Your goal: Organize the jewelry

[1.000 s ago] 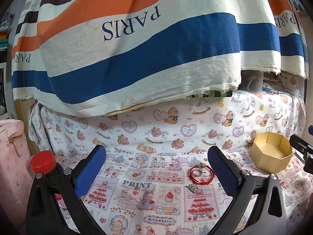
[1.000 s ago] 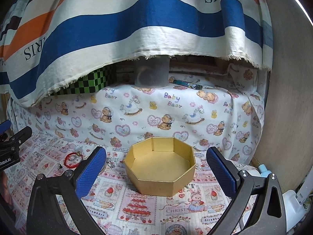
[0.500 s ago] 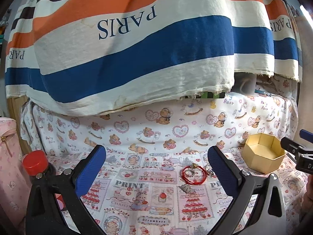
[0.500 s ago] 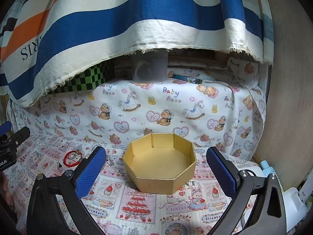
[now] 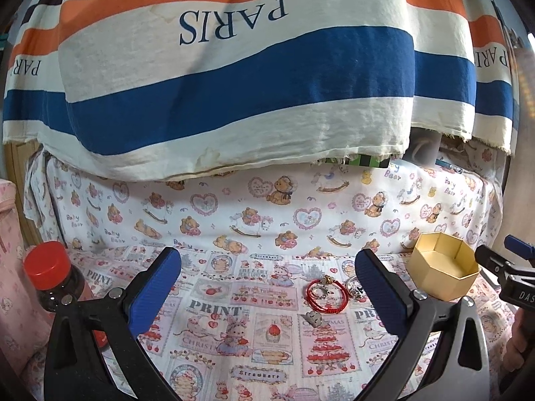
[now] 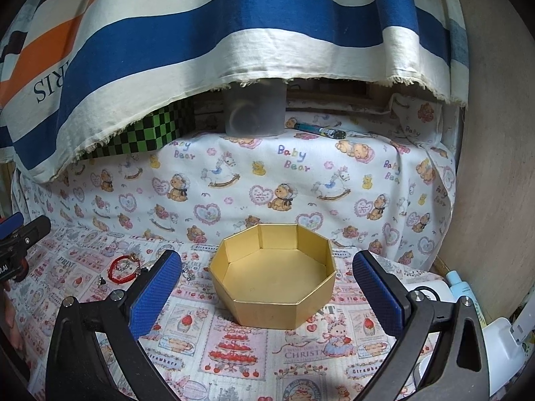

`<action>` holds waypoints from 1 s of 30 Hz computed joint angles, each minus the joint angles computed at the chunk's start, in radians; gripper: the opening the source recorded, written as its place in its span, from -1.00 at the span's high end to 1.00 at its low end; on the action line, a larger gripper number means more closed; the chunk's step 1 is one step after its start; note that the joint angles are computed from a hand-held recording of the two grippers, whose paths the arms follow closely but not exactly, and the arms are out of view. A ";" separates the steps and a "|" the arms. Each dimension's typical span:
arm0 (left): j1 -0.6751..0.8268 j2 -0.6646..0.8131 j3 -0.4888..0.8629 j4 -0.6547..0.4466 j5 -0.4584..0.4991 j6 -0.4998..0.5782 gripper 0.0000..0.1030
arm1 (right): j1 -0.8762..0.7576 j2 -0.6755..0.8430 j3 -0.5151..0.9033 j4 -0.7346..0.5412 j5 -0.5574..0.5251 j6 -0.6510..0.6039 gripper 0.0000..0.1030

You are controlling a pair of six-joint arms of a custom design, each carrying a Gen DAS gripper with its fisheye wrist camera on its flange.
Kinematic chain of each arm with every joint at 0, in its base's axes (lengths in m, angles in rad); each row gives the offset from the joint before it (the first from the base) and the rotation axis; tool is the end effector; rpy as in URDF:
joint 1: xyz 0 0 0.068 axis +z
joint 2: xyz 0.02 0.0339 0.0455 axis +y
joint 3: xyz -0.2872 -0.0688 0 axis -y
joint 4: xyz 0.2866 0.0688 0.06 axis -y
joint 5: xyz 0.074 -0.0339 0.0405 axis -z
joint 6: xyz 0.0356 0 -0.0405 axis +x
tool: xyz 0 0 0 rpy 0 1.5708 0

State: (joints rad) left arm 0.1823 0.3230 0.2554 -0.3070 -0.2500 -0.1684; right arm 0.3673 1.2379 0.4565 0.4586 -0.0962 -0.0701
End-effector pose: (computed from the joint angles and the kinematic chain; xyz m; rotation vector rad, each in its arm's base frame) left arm 0.1347 0.0338 0.2055 -0.5005 1.8758 0.2522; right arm 0.2560 0.1022 0.1910 -0.4769 1.8420 0.2932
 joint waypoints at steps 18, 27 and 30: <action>0.079 -0.048 -0.019 0.011 0.037 -0.118 -0.99 | 0.021 -0.050 -0.057 0.089 0.083 0.010 -1.00; 0.059 0.036 0.027 -0.011 0.085 -0.032 -0.91 | 0.003 -0.081 -0.071 0.090 0.041 0.048 -0.85; 0.035 0.216 0.145 -0.094 0.039 -0.039 -0.63 | -0.009 -0.057 -0.030 0.008 0.007 0.049 -0.55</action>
State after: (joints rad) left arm 0.2174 0.5395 0.4006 -0.4007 -0.2106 -0.2073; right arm 0.3583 1.1807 0.4269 0.4664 -0.0887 -0.0210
